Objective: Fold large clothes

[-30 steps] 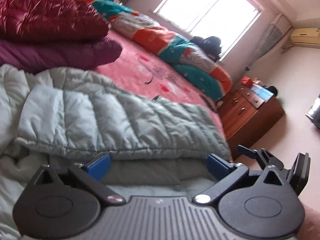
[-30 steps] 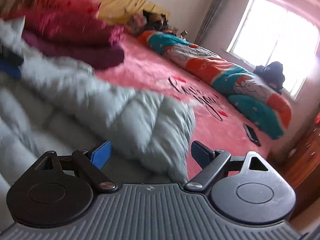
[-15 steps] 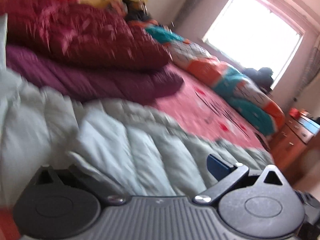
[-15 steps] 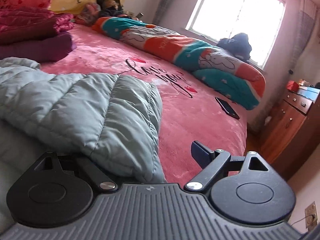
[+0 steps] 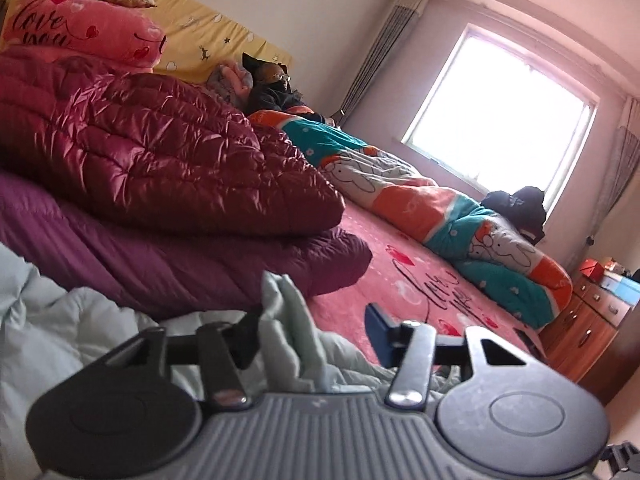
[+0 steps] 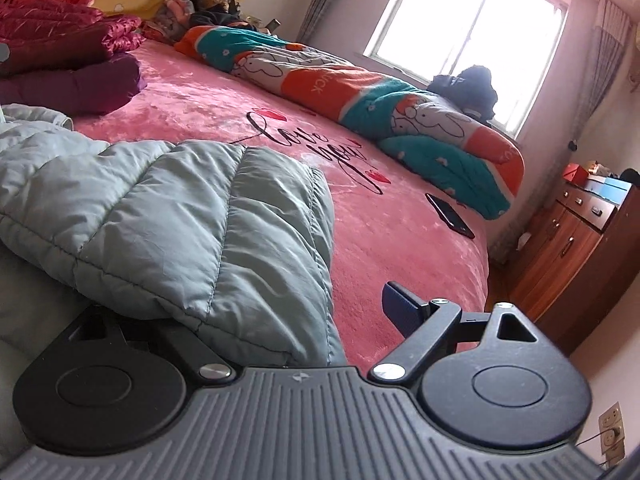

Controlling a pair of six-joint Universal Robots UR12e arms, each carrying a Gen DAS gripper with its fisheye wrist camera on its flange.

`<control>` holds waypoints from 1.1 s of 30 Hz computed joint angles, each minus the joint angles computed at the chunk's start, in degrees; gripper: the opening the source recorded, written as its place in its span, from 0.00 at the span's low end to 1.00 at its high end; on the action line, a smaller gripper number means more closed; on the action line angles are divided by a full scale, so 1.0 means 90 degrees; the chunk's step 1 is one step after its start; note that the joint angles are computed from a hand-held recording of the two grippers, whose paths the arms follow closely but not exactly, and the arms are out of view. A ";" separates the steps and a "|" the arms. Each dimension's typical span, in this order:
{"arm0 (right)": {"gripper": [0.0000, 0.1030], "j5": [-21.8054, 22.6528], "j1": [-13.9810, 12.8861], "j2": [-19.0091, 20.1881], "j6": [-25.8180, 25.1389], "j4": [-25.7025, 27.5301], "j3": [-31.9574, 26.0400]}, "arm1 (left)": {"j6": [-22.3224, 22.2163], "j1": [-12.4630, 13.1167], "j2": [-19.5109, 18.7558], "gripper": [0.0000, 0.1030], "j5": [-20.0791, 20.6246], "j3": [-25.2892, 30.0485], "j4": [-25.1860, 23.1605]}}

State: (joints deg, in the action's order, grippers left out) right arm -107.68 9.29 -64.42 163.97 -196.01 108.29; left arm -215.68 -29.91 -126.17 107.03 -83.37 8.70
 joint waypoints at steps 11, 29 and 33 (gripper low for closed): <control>1.00 0.0024 0.0025 -0.0077 0.0041 0.0248 0.0042 | -0.0059 0.0005 0.0040 0.19 0.0352 0.0002 -0.0839; 1.00 0.0718 -0.0142 -0.0479 0.0214 0.1292 0.0163 | 0.0330 -0.0133 0.0191 0.60 0.1620 0.0106 -0.2285; 1.00 0.1361 -0.0332 -0.0843 0.0351 0.1787 0.0372 | 0.0475 -0.0254 0.0343 0.65 0.2174 0.0009 -0.2413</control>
